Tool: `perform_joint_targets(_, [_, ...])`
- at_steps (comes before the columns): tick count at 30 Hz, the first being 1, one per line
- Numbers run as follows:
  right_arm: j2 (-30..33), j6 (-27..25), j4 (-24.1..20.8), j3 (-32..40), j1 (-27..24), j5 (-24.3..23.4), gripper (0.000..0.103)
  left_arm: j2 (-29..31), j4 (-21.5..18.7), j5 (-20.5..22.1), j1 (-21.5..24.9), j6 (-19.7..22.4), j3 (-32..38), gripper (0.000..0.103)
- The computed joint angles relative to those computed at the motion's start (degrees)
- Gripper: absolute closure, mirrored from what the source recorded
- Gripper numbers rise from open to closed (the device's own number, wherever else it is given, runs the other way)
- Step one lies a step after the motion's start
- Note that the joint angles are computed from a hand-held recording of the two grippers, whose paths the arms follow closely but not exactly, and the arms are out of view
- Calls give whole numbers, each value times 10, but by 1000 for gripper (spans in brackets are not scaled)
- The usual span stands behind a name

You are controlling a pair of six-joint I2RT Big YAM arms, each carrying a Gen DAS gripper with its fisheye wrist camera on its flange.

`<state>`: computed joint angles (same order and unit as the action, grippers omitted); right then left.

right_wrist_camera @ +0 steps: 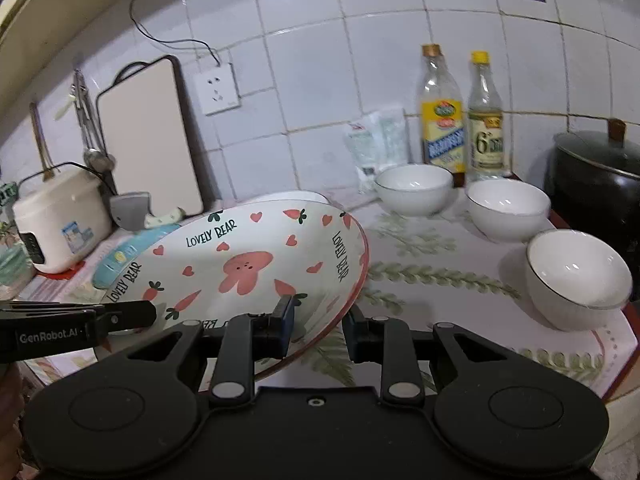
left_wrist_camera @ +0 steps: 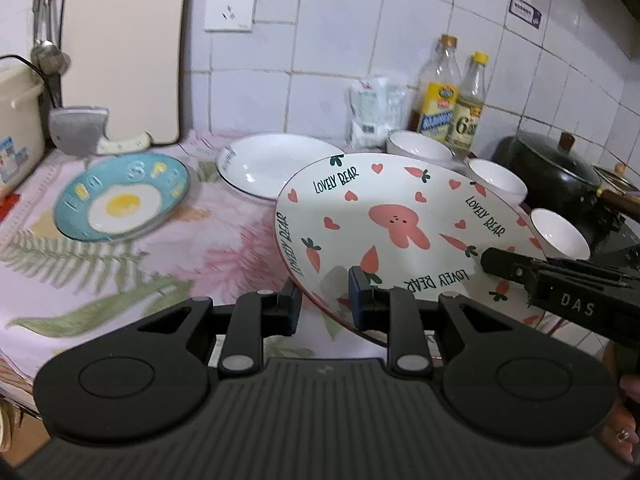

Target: Organize plates and bowls

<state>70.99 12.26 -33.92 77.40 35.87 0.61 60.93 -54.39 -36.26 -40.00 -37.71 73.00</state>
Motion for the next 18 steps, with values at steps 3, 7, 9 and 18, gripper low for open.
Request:
perform_joint_targets(3, [13, -2, -3, 23, 7, -3, 72, -8, -8, 0, 13, 9, 8, 81])
perform_joint_targets(7, [45, -7, -19, 71, 9, -19, 72, -7, -14, 13, 43, 24, 25, 81])
perform_joint_targets(9, [67, -6, -31, 101, 7, -31, 72, -1, -15, 29, 67, 34, 38, 81])
perform_joint_targets(18, [193, -20, -77, 258, 3, -45, 72, 61, -1, 104, 177, 70, 95, 81])
